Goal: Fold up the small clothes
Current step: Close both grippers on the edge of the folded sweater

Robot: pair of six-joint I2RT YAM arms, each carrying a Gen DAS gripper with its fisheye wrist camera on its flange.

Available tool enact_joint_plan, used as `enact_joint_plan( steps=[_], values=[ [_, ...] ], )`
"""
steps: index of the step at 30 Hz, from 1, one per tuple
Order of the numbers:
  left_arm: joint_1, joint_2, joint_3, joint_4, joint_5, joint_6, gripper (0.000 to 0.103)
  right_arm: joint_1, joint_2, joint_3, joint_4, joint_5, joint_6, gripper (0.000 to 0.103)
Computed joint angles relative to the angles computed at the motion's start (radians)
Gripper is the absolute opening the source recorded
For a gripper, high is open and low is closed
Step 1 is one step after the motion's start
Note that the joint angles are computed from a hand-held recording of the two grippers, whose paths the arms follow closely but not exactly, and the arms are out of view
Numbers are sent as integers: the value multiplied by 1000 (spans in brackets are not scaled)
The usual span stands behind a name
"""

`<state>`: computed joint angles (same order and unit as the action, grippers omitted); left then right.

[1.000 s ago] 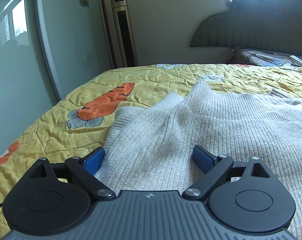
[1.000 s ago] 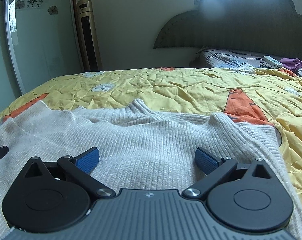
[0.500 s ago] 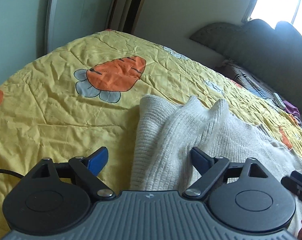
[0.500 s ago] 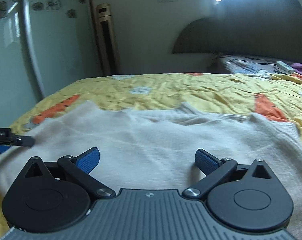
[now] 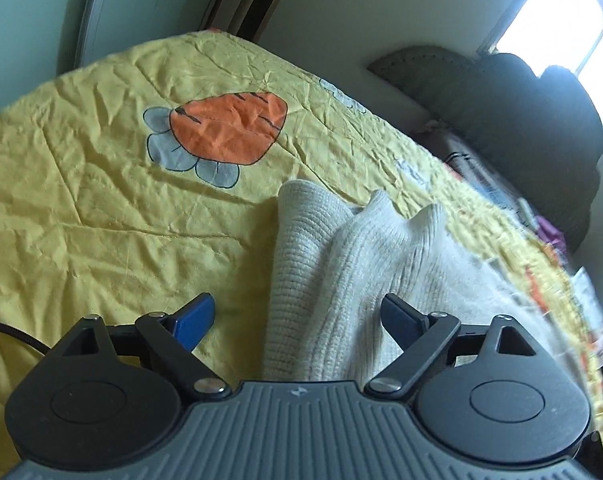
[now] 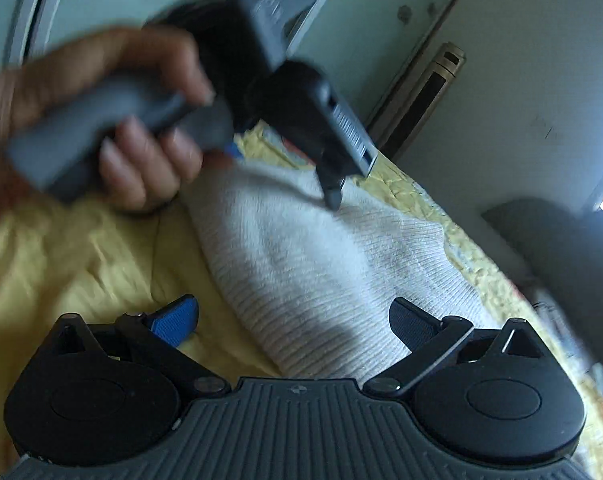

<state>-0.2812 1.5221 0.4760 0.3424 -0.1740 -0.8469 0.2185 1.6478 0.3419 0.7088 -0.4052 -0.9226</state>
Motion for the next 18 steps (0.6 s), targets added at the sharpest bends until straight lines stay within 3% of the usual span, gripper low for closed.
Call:
enact_joint_plan(
  steps=[5, 9, 12, 15, 17, 18],
  values=[
    [107, 14, -119, 255, 187, -76, 95, 135, 159, -44, 370, 201, 29, 102],
    [146, 81, -159, 427, 280, -111, 95, 216, 236, 28, 423, 314, 75, 101],
    [140, 84, -138, 413, 296, -84, 95, 251, 289, 68, 475, 361, 76, 98],
    [142, 84, -78, 339, 335, -68, 95, 243, 301, 62, 495, 317, 60, 83],
    [151, 86, -19, 241, 367, -35, 96, 224, 284, 57, 464, 268, 46, 68],
    [159, 100, 25, 177, 388, -10, 96, 215, 282, 50, 464, 247, 37, 65]
  ],
)
